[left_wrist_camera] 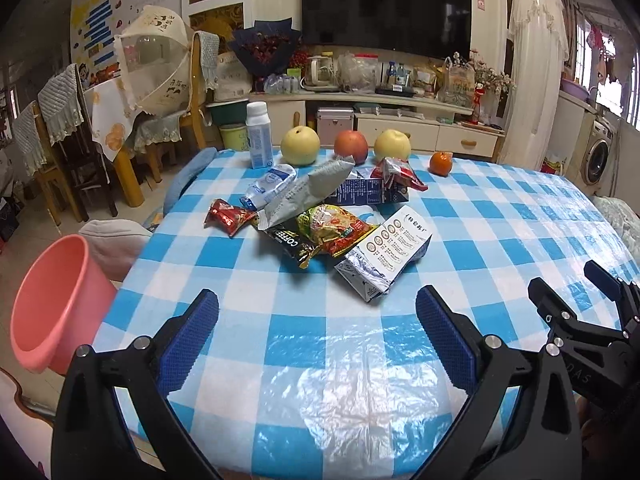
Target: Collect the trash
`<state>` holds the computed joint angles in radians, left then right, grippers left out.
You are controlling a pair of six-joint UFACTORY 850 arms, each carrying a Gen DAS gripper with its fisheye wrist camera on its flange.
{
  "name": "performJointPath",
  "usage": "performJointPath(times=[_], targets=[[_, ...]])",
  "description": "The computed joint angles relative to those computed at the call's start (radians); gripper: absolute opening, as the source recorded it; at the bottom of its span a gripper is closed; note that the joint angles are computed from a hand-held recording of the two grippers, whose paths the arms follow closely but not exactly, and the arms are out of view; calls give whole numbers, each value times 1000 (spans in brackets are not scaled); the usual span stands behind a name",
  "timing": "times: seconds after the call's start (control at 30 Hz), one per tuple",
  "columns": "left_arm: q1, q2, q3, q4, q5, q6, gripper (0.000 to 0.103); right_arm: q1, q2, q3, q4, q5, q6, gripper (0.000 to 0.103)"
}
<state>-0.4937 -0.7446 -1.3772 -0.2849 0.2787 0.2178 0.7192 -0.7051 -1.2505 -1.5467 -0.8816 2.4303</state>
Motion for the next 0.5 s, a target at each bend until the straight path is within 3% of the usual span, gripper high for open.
performJointPath(times=[0.33,0.5], targets=[[21,110,151,165,111,-159,100,73,34,48,12,-125,27,99],[27,143,196,176,154,-180,100,106,46,71,-3,-198,63,99]])
